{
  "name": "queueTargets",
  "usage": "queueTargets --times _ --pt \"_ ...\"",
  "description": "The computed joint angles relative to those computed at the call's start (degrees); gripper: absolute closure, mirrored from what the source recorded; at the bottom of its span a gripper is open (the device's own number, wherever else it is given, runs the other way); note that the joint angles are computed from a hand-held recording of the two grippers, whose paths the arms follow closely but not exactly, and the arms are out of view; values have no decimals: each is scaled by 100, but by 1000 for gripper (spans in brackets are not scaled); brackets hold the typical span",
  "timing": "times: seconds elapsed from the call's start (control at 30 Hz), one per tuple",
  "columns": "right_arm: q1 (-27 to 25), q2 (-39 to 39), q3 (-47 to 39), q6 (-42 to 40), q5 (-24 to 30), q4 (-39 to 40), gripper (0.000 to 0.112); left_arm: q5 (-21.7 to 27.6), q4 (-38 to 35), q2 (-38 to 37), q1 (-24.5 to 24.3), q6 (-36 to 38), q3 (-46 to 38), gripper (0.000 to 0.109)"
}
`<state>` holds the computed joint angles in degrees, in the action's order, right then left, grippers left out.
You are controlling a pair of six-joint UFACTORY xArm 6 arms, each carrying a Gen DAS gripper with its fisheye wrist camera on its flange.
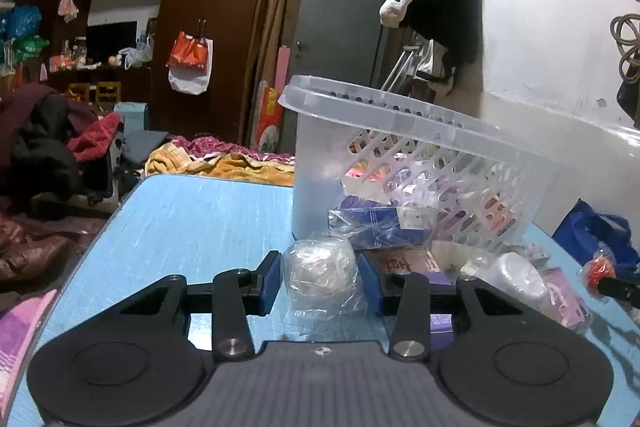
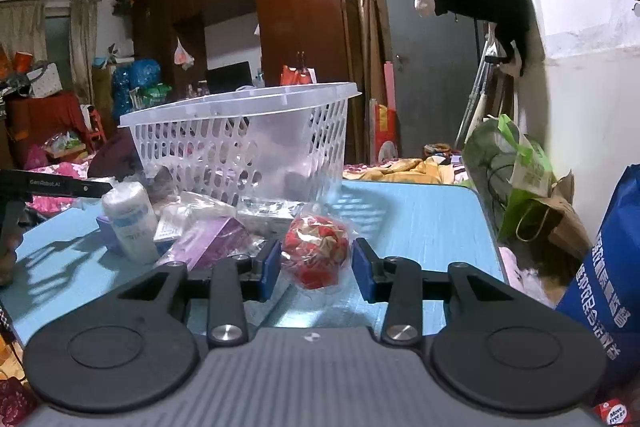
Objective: Organize objects
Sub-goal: 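Grasp the clear plastic bag with left tool while right tool grasps the red mesh ball, then carry the bag and red ball over the basket and open both tools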
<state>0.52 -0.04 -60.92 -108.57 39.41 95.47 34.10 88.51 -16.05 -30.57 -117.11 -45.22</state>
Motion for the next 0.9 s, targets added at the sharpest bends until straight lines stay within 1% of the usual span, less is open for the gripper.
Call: queueTargets --times 0.13,0.2,0.27,0.37,0.43,0.5,0.53,0.57,0.63,0.67,0.73,0.77,0.8,0.83,0.87,0.9 --pt "8 35 -48 -34 21 29 70 -62 171 -49 54 -176 55 62" --pt "-12 42 -48 -30 75 42 70 23 407 -129 4 -442 132 62" --pt "-70 57 -55 17 199 63 70 -21 659 -259 13 -798 226 62" --pt "-109 29 -73 72 271 193 70 38 995 -575 -57 -1186 339 62" --pt "-183 -94 -70 156 545 322 70 199 1135 -746 -193 -1206 288 62" --pt "-141 -296 -118 115 666 447 69 386 1207 -805 -345 -963 54 62" --pt "-37 -389 -190 29 569 519 69 442 1186 -735 -387 -759 -150 62" --pt "112 -435 -338 22 407 520 69 386 1084 -560 -357 -438 -490 62" --pt "378 -315 -786 312 213 259 69 101 714 -66 -180 129 -1188 62" --pt "579 -143 -1154 573 4 13 69 -36 325 311 -59 568 -1656 62" --pt "985 252 -1801 962 -594 -465 69 -90 -584 947 80 1536 -2391 62" --pt "1186 531 -2184 1327 -893 -960 69 -56 -1081 1242 138 2007 -2722 62" --pt "1341 799 -2515 1711 -1152 -1467 69 -30 -1401 1447 190 2244 -2946 62" --pt "1415 993 -2737 2025 -1264 -1797 69 -41 -1481 1593 235 2242 -3099 61" --pt "1442 1192 -2961 2253 -1222 -2009 69 -88 -1434 1671 271 2193 -3170 57" --pt "1455 1345 -3124 2359 -1138 -2152 68 -150 -1456 1734 319 2194 -3227 34"
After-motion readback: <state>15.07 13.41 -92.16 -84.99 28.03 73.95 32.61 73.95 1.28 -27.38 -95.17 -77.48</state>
